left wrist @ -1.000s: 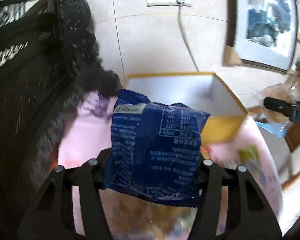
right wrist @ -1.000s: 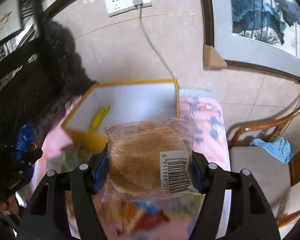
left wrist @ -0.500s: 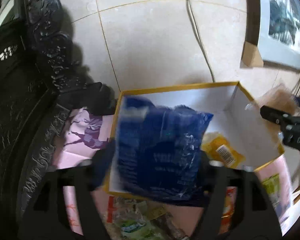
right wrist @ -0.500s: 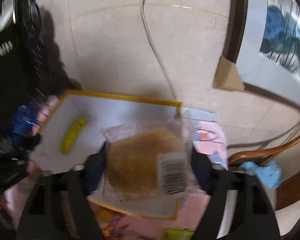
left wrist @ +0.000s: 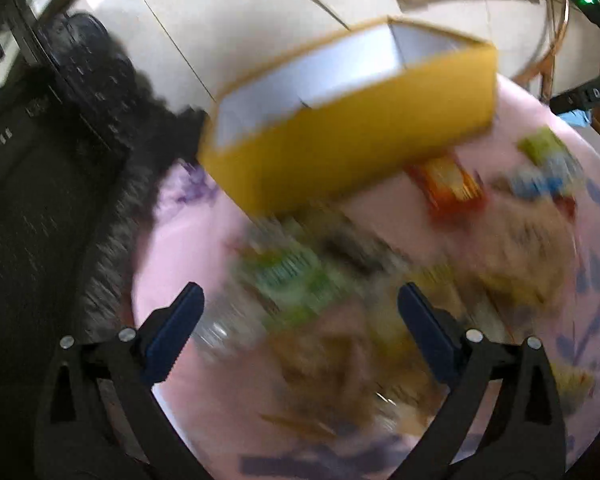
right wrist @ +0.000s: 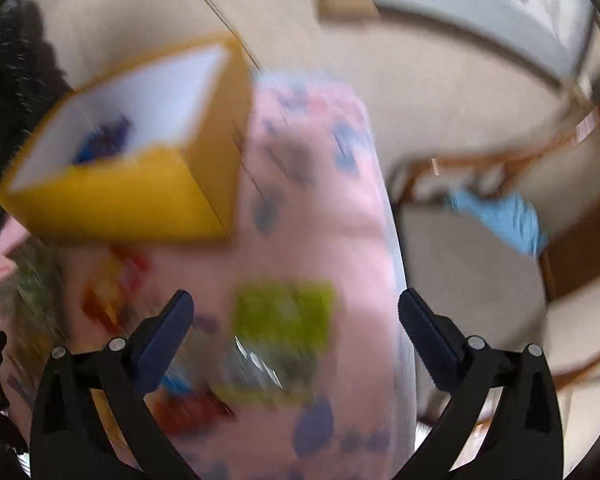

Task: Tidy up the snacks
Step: 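Grasp the clear cookie bag with the left tool while the right grasps the green packet, drop both in box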

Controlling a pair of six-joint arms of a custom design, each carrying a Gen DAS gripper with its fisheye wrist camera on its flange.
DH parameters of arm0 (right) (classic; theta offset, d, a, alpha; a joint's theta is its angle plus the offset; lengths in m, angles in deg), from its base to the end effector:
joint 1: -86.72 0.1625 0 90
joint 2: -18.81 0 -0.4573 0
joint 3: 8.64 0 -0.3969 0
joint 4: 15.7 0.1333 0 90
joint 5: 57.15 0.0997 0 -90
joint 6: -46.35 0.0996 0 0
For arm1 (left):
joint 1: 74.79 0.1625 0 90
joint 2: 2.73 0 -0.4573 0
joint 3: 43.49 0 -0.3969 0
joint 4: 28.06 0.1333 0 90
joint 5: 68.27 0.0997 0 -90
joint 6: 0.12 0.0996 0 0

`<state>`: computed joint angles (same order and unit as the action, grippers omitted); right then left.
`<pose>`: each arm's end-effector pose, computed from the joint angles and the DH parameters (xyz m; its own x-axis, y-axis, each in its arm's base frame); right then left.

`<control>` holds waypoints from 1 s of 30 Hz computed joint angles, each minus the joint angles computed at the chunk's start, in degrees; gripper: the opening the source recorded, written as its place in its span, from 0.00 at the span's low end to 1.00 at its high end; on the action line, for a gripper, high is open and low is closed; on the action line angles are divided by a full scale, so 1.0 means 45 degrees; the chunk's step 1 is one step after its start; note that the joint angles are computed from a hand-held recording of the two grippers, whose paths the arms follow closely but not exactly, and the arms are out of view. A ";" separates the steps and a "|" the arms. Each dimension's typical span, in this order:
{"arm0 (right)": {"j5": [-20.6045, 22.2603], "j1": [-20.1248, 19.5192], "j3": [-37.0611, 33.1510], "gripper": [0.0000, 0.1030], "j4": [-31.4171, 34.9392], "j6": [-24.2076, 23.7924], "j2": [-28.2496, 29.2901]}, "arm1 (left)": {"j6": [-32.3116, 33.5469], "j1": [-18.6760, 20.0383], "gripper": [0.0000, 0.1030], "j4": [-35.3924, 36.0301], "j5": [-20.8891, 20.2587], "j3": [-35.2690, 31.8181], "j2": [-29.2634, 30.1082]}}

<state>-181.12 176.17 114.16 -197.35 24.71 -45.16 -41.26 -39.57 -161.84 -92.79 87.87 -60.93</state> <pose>0.0725 -0.5354 0.2184 -0.7711 -0.0210 0.6363 -0.2973 0.8957 -0.3306 -0.2161 -0.4266 0.0863 -0.3740 0.1186 -0.9198 0.6186 0.7709 -0.1521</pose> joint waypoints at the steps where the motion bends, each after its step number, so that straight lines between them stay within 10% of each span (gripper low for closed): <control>1: 0.0027 -0.0271 0.0289 0.99 -0.0031 0.0431 -0.0099 | -0.0113 0.0012 0.96 -0.0196 -0.0290 0.0073 0.0122; 10: 0.1636 -0.0780 0.0095 0.99 -0.0480 0.1070 0.0702 | 0.0641 0.0606 0.97 -0.3493 -0.1058 -0.0192 0.1307; 17: -0.0225 -0.0130 -0.0300 0.86 -0.2337 -0.1225 0.2393 | 0.0249 0.1147 0.95 -0.4341 -0.1581 -0.0409 0.1753; 20: -0.0110 -0.0023 -0.0088 0.65 -0.1963 -0.0977 0.2092 | 0.0666 0.1504 0.50 -0.5346 -0.3018 -0.0401 0.1776; 30: 0.0960 -0.0345 0.0824 0.63 -0.1124 0.0142 0.0342 | 0.0689 0.1188 0.26 -0.4308 -0.2993 -0.0437 0.1114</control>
